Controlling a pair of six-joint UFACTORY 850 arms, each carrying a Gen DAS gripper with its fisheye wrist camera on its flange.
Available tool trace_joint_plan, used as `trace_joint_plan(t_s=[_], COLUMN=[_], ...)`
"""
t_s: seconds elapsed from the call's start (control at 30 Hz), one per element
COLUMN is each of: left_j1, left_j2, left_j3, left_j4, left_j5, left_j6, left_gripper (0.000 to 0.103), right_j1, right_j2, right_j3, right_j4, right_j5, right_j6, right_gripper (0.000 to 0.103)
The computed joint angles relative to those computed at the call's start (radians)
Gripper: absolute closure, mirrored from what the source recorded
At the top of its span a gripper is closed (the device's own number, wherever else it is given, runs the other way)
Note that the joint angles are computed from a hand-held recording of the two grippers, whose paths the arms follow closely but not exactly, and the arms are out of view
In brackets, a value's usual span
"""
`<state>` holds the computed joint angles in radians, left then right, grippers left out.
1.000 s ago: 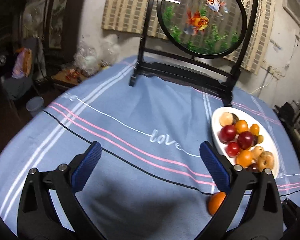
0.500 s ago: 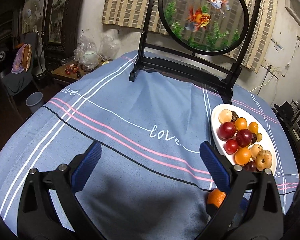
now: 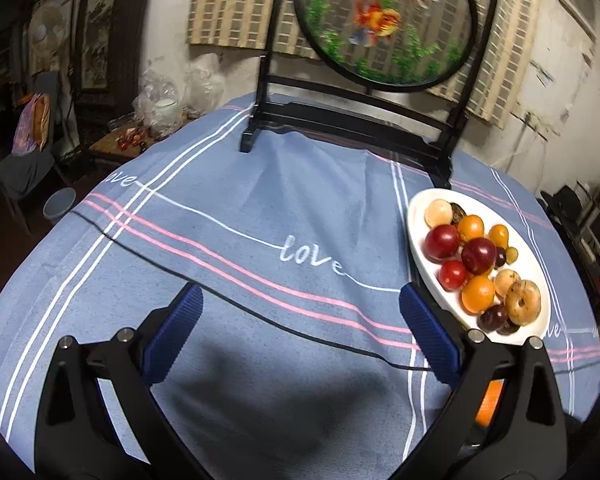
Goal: Organize fruits
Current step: 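Grasp the large tangerine with the right tool while the left tool grasps the green-yellow citrus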
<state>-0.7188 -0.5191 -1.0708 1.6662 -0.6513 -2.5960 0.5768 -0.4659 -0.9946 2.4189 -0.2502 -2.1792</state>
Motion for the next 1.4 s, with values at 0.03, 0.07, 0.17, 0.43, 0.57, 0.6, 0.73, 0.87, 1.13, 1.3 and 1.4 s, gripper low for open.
trace_joint_plan(t_s=[0.03,0.07,0.17,0.43,0.57,0.6,0.73,0.87,1.13,1.3,1.4], left_j1=[-0.005,-0.01,-0.031,-0.064,-0.057,-0.055,-0.056,-0.055,-0.049,-0.043,-0.041], left_j2=[-0.008,-0.015,-0.047,-0.147,-0.178,-0.186,-0.218,-0.238,-0.262,-0.264,-0.266], left_j3=[-0.009,-0.015,-0.046,-0.159,-0.203,-0.214,-0.263,-0.296,-0.331,-0.335,-0.339], left_j4=[0.007,0.025,0.08,0.096,0.078,0.061,-0.032,-0.083,-0.193,-0.2,-0.204], left_j5=[0.002,0.009,0.03,0.113,0.163,0.169,0.17,0.179,0.206,0.22,0.226], left_j6=[0.024,0.042,0.125,0.326,0.367,0.388,0.5,0.566,0.685,0.687,0.686], left_gripper=[0.003,0.003,0.003,0.004,0.004,0.004,0.005,0.013,0.03,0.044,0.054], right_j1=[-0.014,-0.024,-0.064,-0.133,-0.135,-0.136,-0.142,-0.146,-0.145,-0.141,-0.141], right_j2=[0.021,0.037,0.079,0.12,0.127,0.128,0.135,0.129,0.125,0.124,0.122], right_j3=[0.029,0.049,0.105,0.158,0.164,0.165,0.171,0.165,0.163,0.162,0.158], right_j4=[0.029,0.044,0.064,0.012,0.003,0.006,0.018,0.001,-0.011,-0.01,-0.007], right_j5=[-0.015,-0.027,-0.068,-0.143,-0.153,-0.154,-0.154,-0.151,-0.141,-0.13,-0.121], right_j6=[-0.033,-0.053,-0.092,-0.003,0.003,0.004,-0.003,0.016,0.029,0.029,0.026], right_gripper=[0.057,0.057,0.057,0.057,0.057,0.057,0.057,0.057,0.057,0.058,0.058])
